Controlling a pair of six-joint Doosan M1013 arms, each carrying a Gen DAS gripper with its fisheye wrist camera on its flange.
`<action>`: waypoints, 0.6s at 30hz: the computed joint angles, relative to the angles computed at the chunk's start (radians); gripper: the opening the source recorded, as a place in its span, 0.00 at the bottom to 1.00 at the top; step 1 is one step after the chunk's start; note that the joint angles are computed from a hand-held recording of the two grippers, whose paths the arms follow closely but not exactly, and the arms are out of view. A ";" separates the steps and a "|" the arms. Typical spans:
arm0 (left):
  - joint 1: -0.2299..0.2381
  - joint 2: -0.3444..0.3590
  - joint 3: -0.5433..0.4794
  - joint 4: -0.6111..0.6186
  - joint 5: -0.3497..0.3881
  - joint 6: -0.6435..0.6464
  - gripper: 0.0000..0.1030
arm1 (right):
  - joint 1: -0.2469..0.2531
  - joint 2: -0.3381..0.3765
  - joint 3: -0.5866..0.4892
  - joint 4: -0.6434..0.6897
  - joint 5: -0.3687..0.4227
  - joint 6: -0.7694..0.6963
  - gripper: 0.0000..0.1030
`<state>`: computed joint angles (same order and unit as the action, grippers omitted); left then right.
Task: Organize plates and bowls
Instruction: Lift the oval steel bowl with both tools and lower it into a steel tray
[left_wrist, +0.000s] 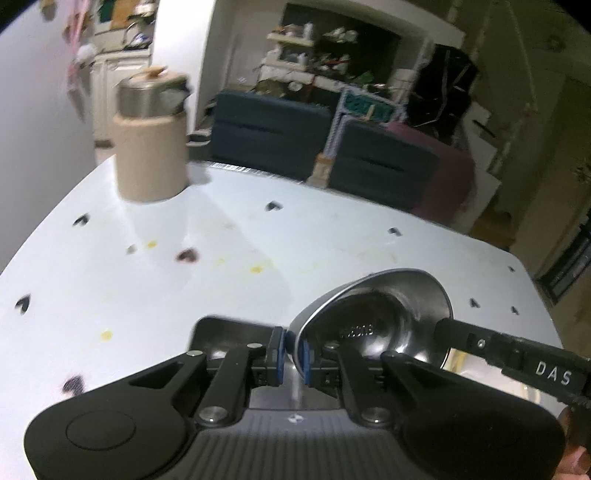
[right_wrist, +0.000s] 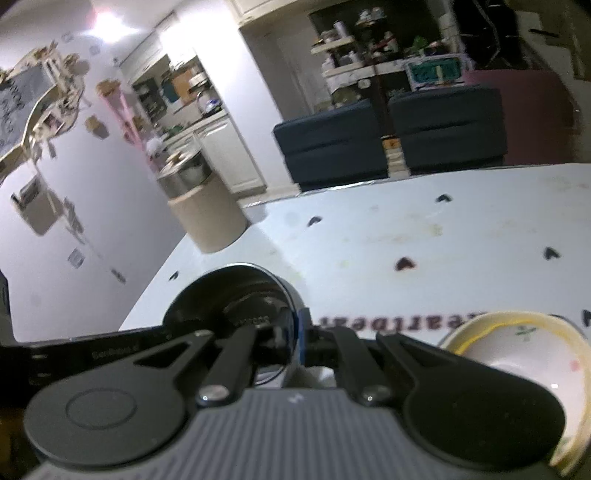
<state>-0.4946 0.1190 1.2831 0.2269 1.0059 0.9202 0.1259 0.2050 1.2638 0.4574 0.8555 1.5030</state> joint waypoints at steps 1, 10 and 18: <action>0.007 -0.003 0.006 -0.007 0.009 -0.006 0.09 | 0.001 0.009 -0.011 0.006 0.015 -0.008 0.04; 0.056 0.007 0.016 -0.093 0.079 -0.003 0.10 | 0.014 0.073 -0.091 -0.011 0.111 -0.012 0.05; 0.069 0.036 -0.003 -0.128 0.150 0.022 0.10 | 0.016 0.122 -0.142 -0.017 0.201 0.042 0.05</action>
<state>-0.4257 0.1551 1.2796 0.0992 1.1562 0.9419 0.1415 0.3267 1.1218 0.4409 1.0570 1.5449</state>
